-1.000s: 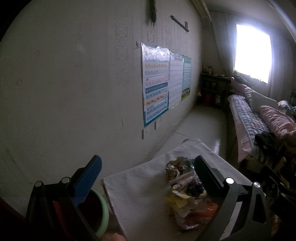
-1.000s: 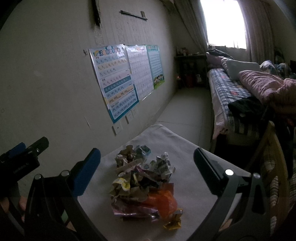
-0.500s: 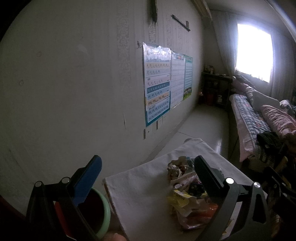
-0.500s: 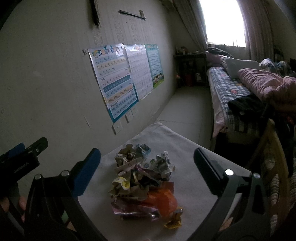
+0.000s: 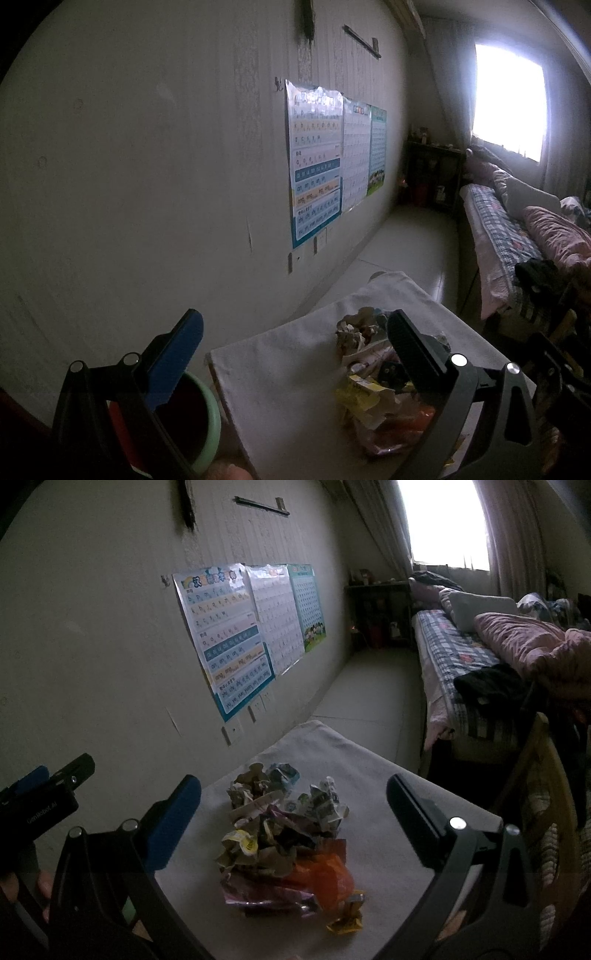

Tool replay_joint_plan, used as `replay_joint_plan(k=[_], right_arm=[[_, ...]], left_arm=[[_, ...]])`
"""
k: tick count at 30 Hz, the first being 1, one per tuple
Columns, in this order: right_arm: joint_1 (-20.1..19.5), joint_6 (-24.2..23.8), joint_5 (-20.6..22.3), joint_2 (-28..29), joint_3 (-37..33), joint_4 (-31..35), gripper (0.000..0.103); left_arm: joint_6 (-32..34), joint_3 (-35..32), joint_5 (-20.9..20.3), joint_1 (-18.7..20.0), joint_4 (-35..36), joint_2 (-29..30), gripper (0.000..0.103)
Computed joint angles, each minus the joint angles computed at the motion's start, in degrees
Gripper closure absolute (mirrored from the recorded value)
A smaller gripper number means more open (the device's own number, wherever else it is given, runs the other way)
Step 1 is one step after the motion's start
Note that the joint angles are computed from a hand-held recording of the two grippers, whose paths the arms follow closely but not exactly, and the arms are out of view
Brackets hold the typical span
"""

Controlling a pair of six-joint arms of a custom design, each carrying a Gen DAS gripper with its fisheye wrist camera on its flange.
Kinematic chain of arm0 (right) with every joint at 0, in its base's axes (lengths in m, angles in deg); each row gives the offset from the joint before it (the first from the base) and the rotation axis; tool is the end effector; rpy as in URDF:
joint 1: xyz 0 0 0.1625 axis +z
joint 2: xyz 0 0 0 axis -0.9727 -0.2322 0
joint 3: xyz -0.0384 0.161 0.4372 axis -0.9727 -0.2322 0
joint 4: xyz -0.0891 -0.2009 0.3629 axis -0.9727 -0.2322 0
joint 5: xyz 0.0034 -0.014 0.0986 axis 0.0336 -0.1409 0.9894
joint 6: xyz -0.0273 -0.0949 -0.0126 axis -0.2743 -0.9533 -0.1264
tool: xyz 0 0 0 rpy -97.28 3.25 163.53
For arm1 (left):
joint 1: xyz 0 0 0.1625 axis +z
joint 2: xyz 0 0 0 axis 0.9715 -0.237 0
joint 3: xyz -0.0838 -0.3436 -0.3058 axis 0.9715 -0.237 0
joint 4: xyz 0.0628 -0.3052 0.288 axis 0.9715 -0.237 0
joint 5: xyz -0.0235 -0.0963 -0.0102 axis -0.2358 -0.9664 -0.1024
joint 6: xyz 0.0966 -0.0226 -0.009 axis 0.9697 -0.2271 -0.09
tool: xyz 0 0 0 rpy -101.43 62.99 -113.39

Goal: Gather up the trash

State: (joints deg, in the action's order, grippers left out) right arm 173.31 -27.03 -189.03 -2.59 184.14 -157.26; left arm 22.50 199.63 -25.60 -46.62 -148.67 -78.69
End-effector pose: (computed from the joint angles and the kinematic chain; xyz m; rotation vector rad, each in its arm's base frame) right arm 0.1196 -0.4018 0.3135 -0.0519 -2.0447 1.4054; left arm -0.3981 -0.4788 0.0494 0.7389 2.1544 -1.0979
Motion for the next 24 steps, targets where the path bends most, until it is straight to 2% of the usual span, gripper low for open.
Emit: replay_joint_plan(k=[13,18,20,24], right_arm=[[-1.28,0.41,0.26,-0.30,0.52,1.04,0.004],[-3.50,0.87,0.59,-0.58,1.00,2.67,0.004],[-5.41,1.70,1.17,-1.17,1.68,4.07,0.004],[-9.03,2.80,2.06,-2.26,3.07,7.16,0.004]], left_arm=[[-0.01,0.05,-1.23,0.37,1.43,-0.25,0.008],[4.24,0.17,-0.78,1.10,-1.21,1.79,0.008],[4.64,0.65,-3.12,2.25,-0.46,2.26,0.008],[-0.24,0.00,-14.83,6.99,7.11,2.42,0.010]])
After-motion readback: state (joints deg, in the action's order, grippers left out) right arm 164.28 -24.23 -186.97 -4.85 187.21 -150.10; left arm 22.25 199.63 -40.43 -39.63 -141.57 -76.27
